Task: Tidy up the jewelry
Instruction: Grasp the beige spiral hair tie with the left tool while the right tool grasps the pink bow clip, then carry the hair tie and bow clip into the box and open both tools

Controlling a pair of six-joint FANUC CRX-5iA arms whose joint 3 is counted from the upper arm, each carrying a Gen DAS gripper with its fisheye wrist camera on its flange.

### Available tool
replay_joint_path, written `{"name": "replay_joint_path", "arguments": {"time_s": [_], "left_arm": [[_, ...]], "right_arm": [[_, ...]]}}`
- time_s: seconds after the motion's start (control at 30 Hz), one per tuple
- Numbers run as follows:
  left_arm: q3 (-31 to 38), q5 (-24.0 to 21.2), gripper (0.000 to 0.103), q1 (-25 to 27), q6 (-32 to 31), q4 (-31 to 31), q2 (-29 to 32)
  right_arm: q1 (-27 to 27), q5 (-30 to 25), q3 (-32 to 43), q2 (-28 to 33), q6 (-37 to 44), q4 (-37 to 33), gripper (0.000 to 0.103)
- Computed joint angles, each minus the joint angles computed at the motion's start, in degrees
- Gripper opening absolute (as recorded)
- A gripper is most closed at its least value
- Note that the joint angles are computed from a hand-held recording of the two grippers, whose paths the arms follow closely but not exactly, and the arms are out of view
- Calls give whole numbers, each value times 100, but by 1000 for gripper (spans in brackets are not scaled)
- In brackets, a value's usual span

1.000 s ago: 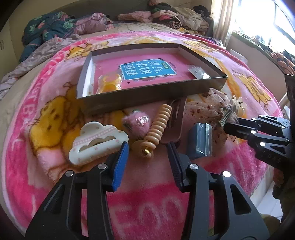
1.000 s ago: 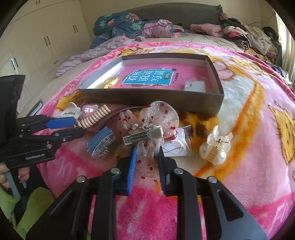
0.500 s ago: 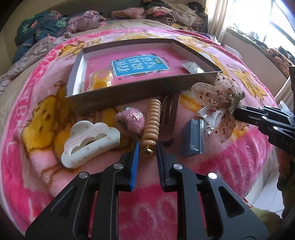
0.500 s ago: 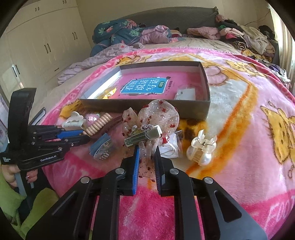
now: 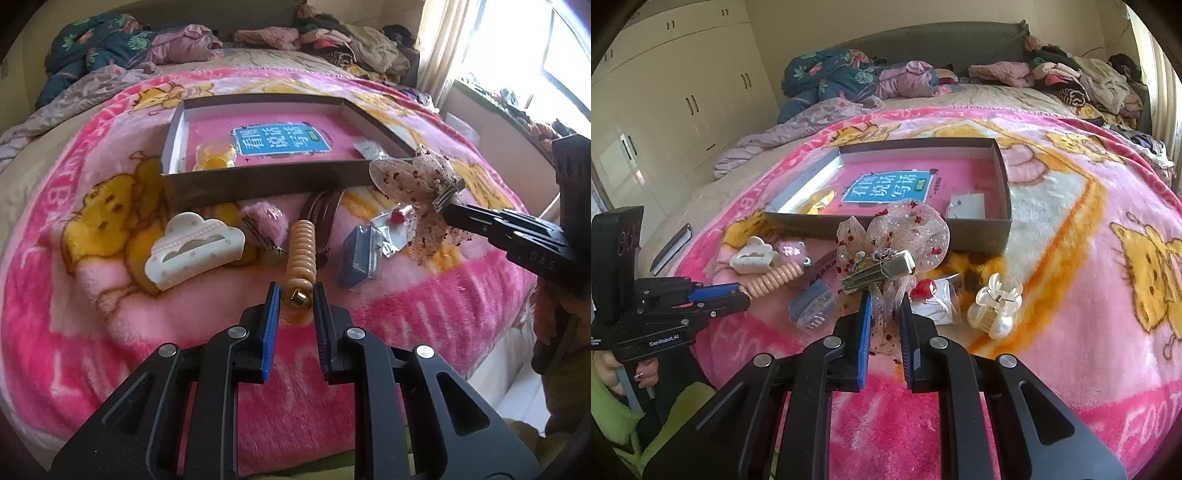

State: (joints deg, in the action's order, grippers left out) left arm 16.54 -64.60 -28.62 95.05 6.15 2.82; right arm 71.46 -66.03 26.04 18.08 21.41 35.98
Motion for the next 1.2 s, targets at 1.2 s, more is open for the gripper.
{"name": "replay_joint_path", "arguments": {"time_s": [1.2], "left_arm": [[974,57,12,394,434,-253,323]], "right_arm": [[-351,151,1595,922,1172,-491,14]]}}
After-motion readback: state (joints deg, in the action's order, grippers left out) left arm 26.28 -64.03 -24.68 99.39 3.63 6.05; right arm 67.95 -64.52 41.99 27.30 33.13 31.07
